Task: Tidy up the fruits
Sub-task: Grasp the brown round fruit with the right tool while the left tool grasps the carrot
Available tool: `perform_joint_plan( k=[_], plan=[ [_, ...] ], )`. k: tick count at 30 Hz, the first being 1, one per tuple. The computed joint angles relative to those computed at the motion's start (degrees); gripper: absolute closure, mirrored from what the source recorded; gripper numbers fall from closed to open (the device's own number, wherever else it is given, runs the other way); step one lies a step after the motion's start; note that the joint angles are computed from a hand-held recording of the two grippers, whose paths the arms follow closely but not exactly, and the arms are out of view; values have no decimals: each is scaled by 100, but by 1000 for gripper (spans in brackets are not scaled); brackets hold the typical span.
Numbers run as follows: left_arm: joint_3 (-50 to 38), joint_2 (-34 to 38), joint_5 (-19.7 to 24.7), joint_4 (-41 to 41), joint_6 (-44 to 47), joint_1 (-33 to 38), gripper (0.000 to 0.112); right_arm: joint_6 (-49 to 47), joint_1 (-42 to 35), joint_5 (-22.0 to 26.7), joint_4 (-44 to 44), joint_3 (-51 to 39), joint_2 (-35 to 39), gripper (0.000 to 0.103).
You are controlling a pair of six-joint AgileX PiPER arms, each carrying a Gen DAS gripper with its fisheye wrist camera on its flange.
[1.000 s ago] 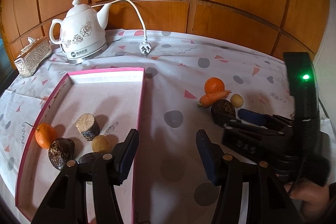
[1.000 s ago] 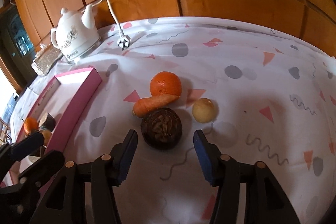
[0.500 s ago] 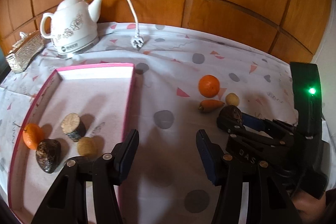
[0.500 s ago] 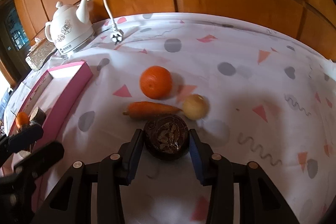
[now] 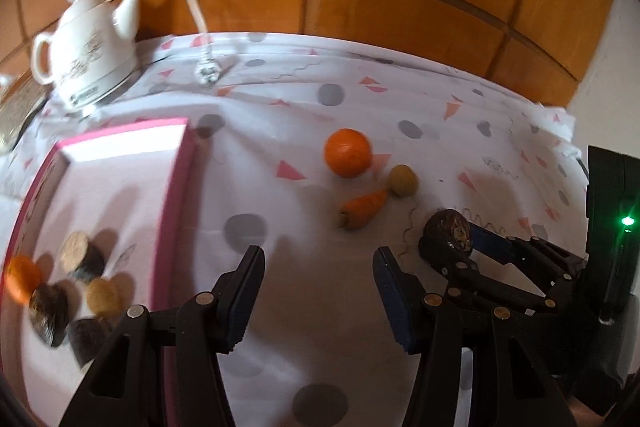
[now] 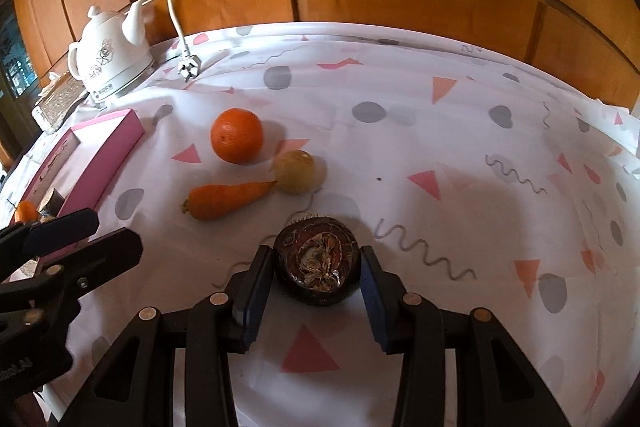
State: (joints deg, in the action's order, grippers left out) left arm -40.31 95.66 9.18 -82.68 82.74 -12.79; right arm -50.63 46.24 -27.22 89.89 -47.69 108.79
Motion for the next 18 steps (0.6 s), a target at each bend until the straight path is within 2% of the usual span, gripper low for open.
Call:
perform_joint_plan(
  k=[2,5,8,12,15,18],
  plan=[
    [-110,131,7,-239,293,-88,58,61,11,-34,-31,36,-11,60],
    [-376,344,59,405,-421,-128,66,63,15,-52,-35,27,0,60],
    [-540,504,-6,385,-378,-226,67,235,15,-45,-190,80,-9,60],
    [-847,787,-69,1355,-1341,-367,67,349,18,-31,-290,128,-34,59],
    [-1069,1032,-35,1830,-1715,-428,67,481,19,-23,-401,164,-51,59],
    [-1172,1202,-152,1500,-1360,-518,72,595,7,-14,-507,186,-50,59]
  ],
)
